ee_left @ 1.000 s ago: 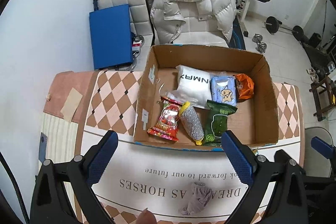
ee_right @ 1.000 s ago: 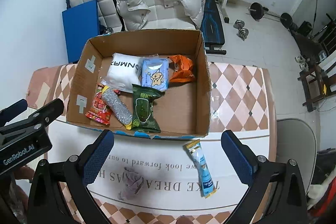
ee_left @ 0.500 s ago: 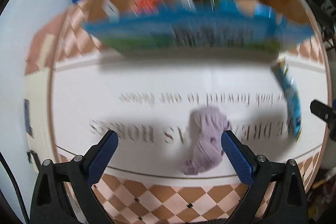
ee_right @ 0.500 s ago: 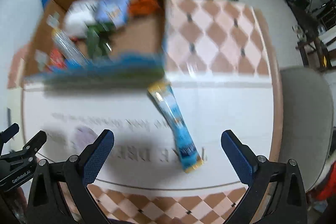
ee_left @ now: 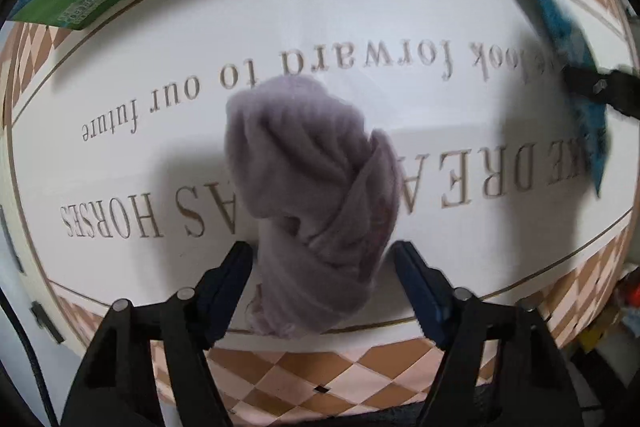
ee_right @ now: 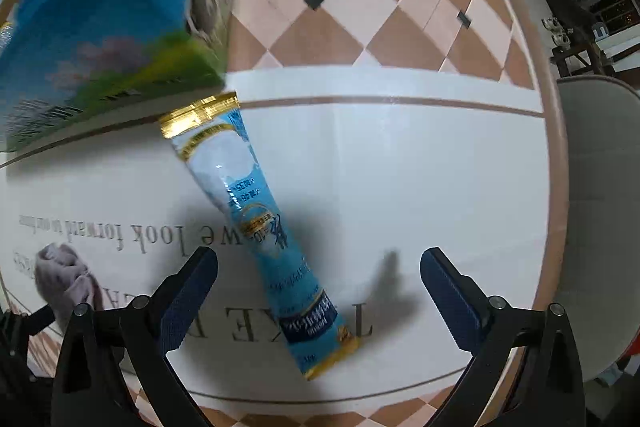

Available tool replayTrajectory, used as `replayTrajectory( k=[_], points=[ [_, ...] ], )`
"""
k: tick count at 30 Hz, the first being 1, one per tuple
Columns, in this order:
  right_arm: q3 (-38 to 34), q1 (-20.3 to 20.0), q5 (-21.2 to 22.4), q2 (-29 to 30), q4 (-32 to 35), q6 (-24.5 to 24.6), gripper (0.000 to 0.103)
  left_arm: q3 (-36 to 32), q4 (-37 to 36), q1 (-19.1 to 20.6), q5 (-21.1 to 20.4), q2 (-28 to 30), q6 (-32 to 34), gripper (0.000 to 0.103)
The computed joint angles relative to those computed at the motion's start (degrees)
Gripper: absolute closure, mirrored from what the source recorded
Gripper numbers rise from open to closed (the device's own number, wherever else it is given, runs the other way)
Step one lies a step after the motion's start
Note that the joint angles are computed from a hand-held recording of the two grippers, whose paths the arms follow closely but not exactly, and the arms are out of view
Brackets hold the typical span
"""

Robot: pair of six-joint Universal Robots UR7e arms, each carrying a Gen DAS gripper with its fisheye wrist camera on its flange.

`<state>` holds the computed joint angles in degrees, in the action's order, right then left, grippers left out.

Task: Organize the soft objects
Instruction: 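Grasp the lilac cloth with the left gripper while the right grasps the blue milk tube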

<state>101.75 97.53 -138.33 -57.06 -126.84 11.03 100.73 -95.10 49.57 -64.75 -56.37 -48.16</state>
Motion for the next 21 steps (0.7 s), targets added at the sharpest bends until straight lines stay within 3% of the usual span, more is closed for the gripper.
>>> replayTrajectory(
  k=[4,5,9,12,21],
  points=[
    [0.4,-0.8,1.8,0.5,0.3,-0.2,0.024,0.6,-0.9,-1.0,-0.2,0.4,0.1,0.054],
    [0.6,-0.7,2.1,0.5,-0.2,-0.7,0.032,0.6,-1.0,-1.1,-0.2,0.5,0.2,0.061],
    [1.3,1.0,1.4,0.9,0.4,-1.2,0.078,1.9,-2.1,-1.9,-0.4,0.6,-0.9,0.064],
    [2.7,1.4,3.6,0.2,1.5,-0.2,0.085,2.8,-2.8,-2.6,-0.9,-0.7,-1.5,0.064],
    [6.6,3.6,15.2,-7.2,2.0,1.2,0.086,1.3,-5.2,-7.0,0.6,-8.0,-2.1,0.064]
  ],
)
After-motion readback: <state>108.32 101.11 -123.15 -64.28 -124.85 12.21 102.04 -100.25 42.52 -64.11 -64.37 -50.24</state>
